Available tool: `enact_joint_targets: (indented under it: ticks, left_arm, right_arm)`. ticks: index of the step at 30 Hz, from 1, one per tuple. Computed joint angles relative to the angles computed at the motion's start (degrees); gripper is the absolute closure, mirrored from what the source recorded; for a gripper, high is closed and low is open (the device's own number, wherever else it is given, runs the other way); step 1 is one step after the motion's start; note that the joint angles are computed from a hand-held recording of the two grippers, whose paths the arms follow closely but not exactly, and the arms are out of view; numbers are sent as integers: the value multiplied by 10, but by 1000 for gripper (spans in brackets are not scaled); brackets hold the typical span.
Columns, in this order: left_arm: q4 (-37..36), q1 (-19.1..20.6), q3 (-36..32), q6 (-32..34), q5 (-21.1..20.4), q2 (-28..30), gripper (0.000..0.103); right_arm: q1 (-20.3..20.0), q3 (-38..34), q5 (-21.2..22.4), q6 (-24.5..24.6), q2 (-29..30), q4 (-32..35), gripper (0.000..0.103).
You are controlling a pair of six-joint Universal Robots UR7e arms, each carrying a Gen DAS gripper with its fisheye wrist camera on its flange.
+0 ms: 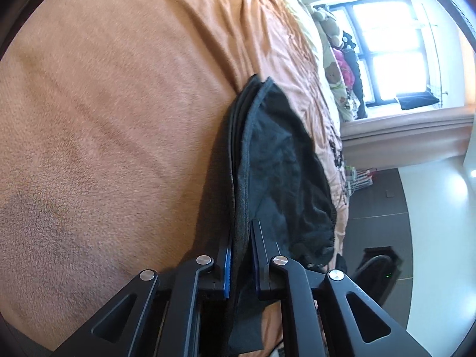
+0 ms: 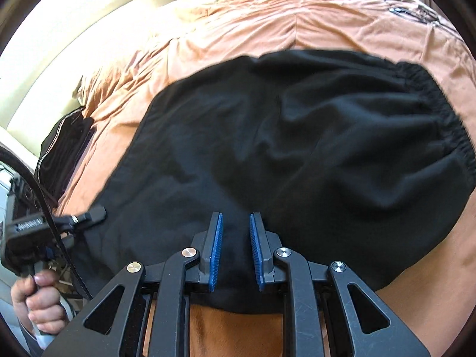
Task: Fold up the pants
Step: 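Lift the black pants with both tools and fold them over lengthwise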
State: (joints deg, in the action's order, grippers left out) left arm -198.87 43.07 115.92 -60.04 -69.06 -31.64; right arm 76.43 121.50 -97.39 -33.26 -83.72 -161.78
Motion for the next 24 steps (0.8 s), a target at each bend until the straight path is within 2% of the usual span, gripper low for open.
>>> enact_joint_targets:
  ticks: [8,14,24]
  left_arm:
    - [37,-18,-38,41,-1,-10,92]
    - [84,-28,-83,75,-4,-10,92]
    - [187,-40,-195,131,-22,20,92]
  right_arm:
    - [-15,6,31,-2,-20,31,87]
    - [-43,6,82,-13,-53,86,87]
    - [-107,6,175,-27,-130,122,87]
